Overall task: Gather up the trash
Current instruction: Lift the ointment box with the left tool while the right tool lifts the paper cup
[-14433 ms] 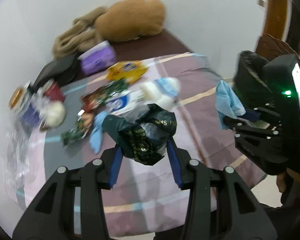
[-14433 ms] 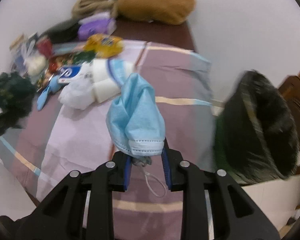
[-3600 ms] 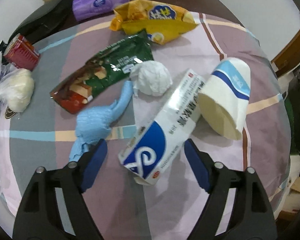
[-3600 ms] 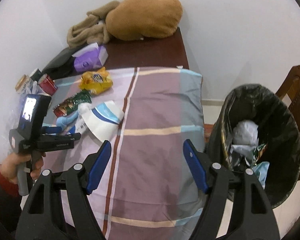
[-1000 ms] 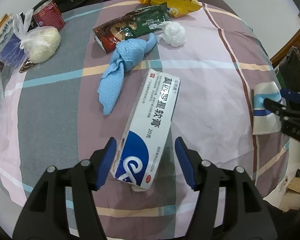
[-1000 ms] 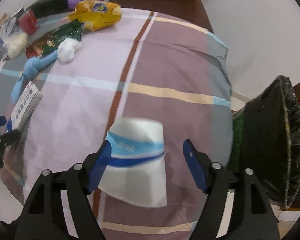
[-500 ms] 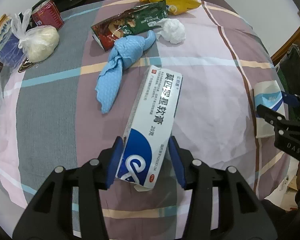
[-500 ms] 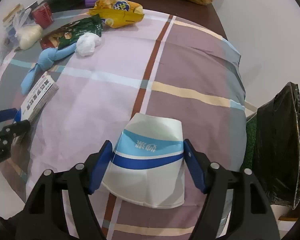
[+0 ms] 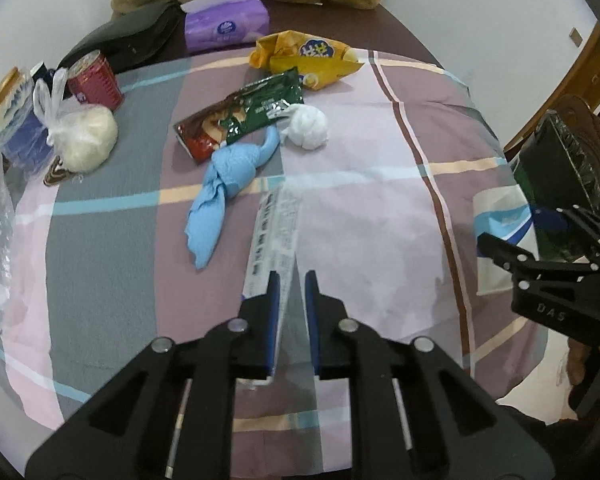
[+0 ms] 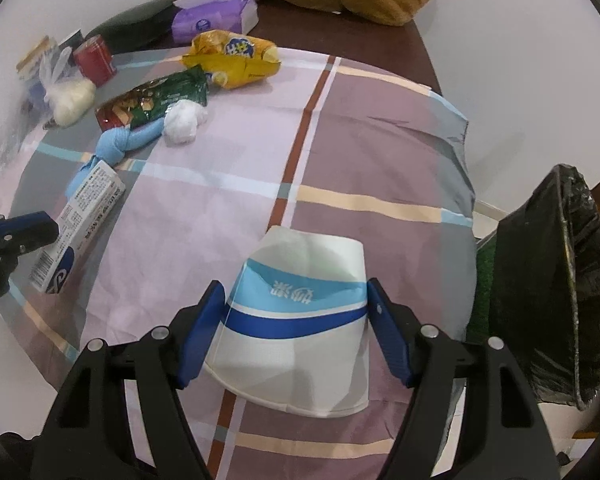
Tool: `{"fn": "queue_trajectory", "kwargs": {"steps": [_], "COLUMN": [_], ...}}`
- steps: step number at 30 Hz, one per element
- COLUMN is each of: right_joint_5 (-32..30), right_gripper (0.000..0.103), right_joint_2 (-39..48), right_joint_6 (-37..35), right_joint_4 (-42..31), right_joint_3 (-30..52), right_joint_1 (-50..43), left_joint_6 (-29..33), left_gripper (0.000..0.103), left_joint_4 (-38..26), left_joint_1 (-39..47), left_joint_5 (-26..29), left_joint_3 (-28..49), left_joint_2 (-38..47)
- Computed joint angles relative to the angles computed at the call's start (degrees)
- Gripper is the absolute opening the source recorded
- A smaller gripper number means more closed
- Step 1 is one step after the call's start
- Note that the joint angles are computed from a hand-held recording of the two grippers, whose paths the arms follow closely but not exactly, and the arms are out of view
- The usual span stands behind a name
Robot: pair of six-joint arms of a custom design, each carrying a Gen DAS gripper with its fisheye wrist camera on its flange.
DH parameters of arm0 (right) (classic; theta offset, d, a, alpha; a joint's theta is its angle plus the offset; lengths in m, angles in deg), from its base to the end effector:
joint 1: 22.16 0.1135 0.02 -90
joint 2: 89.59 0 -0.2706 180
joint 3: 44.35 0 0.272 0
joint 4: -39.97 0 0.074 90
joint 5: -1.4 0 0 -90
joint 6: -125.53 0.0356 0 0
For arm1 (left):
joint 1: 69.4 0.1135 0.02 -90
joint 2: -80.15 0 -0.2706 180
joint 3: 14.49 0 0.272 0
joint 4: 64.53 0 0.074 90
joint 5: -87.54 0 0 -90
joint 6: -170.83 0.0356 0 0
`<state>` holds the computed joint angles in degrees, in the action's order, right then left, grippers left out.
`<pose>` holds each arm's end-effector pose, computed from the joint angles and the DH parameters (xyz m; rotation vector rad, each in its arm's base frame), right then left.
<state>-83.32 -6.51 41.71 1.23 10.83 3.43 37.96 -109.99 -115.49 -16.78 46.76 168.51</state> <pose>0.2460 0.1142 0.1544 -0.4337 2.6899 0.0333 0.2053 -0.2006 0.1565 0.0243 2.7514 -0.0489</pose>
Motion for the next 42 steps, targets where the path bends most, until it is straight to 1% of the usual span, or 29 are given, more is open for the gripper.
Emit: {"fn": "queue_trajectory", "kwargs": {"steps": [2, 3, 4, 6, 9, 13, 15, 16, 18, 26, 27, 29, 30, 33, 36, 38, 42], "right_joint_5": [-0.35, -0.49, -0.51, -0.73, -1.17, -1.41, -1.55, -1.68, -1.85, -2.39, -2.43, -2.50, -2.53, -2.72, -2.88, -2.97, -3.12], "right_gripper": [0.070, 0.070, 0.070, 0.070, 0.070, 0.070, 0.070, 0.070, 0.070, 0.070, 0.070, 0.070, 0.070, 0.070, 0.070, 0.070, 0.070], "right_joint_2": [-0.42, -0.72, -1.18, -1.62, -2.26, -3.09, -3.15, -3.11, -3.06, -2.29, -2.29, -2.24, -2.22, -2.12, -2.14, -2.13, -1.63], "right_joint_6": [0.35, 0.42, 0.43, 0.47, 0.58, 0.56, 0.69, 0.70, 0.93, 0.99, 1.00, 1.00, 1.06, 0.93, 0.70, 0.68, 0.84], "right_joint_4": [-0.07, -0.16, -0.18, -0.13, -0.27, -0.38, -0.32, -0.30, -0.24, -0.05, -0.06, -0.03, -0.03, 0.03, 0.09, 0.23, 0.51], "right_joint_3": [-0.36, -0.61, -1.04, -1.55, -2.27, -2.94, -3.16, -3.23, -3.34, -3.28, -3.33, -3.42, -3.45, -3.43, -3.45, -3.50, -3.34], "right_joint_1": [-0.32, -0.43, -0.43, -0.55, -0.95, -1.20, -1.29, -1.30, -1.05, -0.37, -0.39, -0.55, -0.63, -0.92, -1.11, -1.09, -0.76], "left_joint_6": [-0.19, -0.43, -0.29, -0.54, -0.57, -0.26, 1.04, 1.65, 1.82, 2.12, 2.43, 2.63, 2.72, 2.81, 3.39, 2.78, 2.11], "left_gripper": [0.016, 0.026, 0.041, 0.056, 0.059, 0.073, 0.080, 0.080, 0.081, 0.082, 0.080, 0.071, 0.064, 0.062, 0.055, 0.054, 0.051], "left_joint_4": [-0.51, -0.38, 0.00, 0.41, 0.07, 1.61, 2.08, 1.99, 1.70, 3.60, 3.90, 4.60, 5.09, 6.37, 6.55, 6.76, 4.50], "left_joint_1": [0.16, 0.59, 1.28, 2.06, 3.60, 7.59, 9.53, 9.97, 9.06, 7.73, 7.84, 8.13, 8.56, 9.00, 8.79, 8.16, 6.57], "left_joint_5": [-0.57, -0.20, 0.17, -0.18, -1.17, -0.46, 2.19, 3.03, 2.44, 3.00, 3.15, 3.59, 4.29, 4.75, 4.34, 4.49, 2.53], "left_joint_3": [0.87, 0.86, 0.35, -0.50, -1.37, -4.73, -5.54, -5.47, -5.40, -4.13, -4.18, -4.54, -4.86, -5.75, -6.78, -7.09, -6.11], "left_joint_2": [1.86, 2.44, 2.34, 2.04, 1.43, -2.41, -2.11, -0.99, 0.52, 7.52, 8.06, 8.45, 8.63, 8.28, 6.59, 5.70, 3.43]}}
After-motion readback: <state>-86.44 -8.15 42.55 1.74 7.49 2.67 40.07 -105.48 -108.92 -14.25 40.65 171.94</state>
